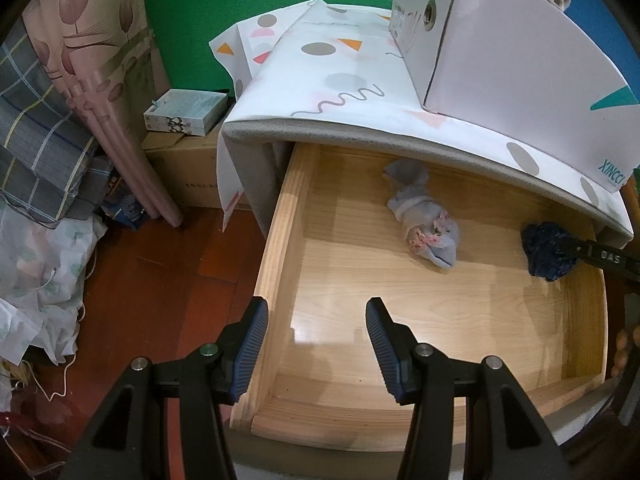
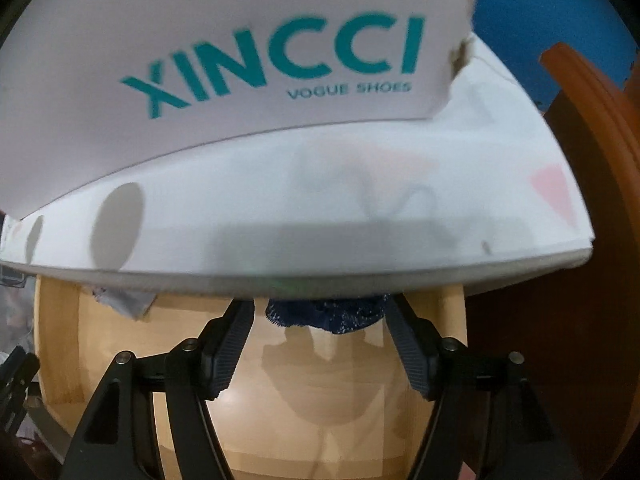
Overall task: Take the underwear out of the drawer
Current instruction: 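Move the right gripper back down into the drawer toward the navy floral underwear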
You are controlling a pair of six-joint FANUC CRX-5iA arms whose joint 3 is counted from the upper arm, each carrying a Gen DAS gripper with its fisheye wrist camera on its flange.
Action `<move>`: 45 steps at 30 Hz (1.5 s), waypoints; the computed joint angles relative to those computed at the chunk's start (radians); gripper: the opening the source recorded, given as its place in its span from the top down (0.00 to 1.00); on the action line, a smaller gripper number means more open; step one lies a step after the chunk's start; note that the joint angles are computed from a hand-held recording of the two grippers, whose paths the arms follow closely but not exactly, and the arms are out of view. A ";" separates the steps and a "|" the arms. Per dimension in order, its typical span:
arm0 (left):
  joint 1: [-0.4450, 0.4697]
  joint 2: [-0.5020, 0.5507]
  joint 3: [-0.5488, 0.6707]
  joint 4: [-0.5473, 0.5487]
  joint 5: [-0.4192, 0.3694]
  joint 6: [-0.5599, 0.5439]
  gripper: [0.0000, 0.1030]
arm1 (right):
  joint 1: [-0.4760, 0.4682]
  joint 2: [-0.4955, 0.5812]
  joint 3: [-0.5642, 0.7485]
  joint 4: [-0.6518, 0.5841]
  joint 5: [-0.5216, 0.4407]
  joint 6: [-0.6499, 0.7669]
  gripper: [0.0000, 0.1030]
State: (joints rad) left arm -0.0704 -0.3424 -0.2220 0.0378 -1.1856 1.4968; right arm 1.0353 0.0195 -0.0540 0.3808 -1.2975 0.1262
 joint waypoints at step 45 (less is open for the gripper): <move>0.045 -0.004 -0.016 0.059 -0.008 -0.021 0.49 | -0.086 0.148 0.106 -0.125 -0.036 0.075 0.82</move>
